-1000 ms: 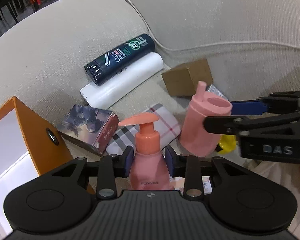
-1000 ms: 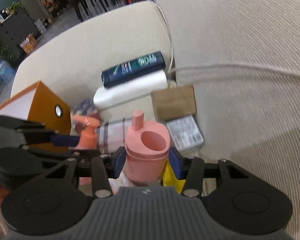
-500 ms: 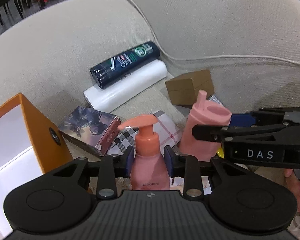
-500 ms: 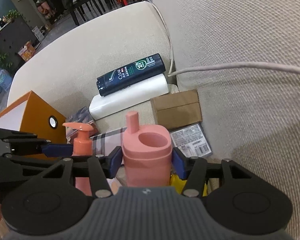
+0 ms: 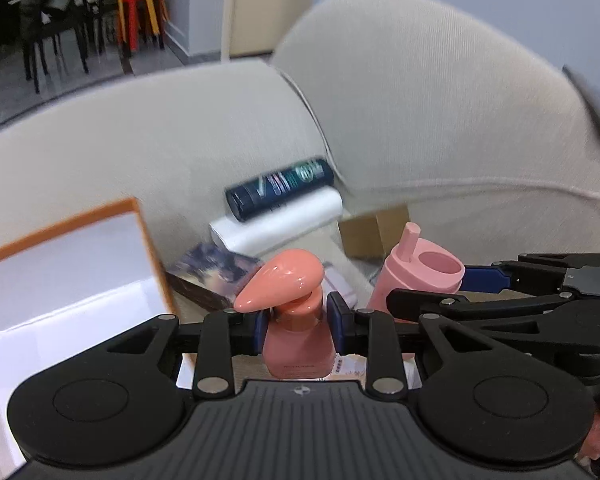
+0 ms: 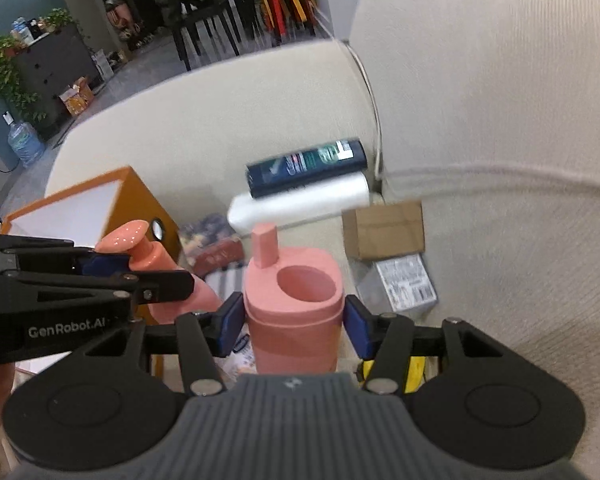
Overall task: Organize rigid objects
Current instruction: 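Carry both pink bottles over the white box and lower them inside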
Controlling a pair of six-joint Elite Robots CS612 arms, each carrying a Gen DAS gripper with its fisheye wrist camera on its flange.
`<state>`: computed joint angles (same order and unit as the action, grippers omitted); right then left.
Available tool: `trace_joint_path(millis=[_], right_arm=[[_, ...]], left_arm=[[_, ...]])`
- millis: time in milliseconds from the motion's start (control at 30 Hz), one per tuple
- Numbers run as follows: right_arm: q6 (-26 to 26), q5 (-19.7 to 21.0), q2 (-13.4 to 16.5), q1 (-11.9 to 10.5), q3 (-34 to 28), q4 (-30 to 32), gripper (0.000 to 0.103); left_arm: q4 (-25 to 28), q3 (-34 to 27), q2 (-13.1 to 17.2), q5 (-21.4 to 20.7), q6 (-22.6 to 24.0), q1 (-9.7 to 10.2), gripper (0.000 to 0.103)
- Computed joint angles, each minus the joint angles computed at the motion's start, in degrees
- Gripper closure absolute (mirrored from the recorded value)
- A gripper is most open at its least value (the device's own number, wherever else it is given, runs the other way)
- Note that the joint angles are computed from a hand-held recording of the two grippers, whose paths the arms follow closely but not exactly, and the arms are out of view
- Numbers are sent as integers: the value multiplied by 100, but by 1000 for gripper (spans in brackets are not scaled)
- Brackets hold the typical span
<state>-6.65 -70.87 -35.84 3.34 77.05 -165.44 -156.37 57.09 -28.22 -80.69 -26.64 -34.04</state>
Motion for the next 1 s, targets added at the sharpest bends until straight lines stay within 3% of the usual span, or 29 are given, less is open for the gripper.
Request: trace_joint_path(millis=[267,467,567,767,1000], right_arm=[[-206,390,-271,119,277,-651,50],[-557,1106,-352,264,269,-690,50],[-773,1339,-318,385,152,-419,49],[-1128,1562,-125,617,-282,592,50],[-1293,1361,292,881,-1000,1543,50]], left_arm=[[-971,1156,-770,704,-347,11,69],[-1093,1846,-1242,1192,-604,88,69],[-961,2004,-1331,1338,-663,133,69],[-613,2111,-1292,1112,-777,330,69],[-405,2158,-1140,1056,-761,508,70]])
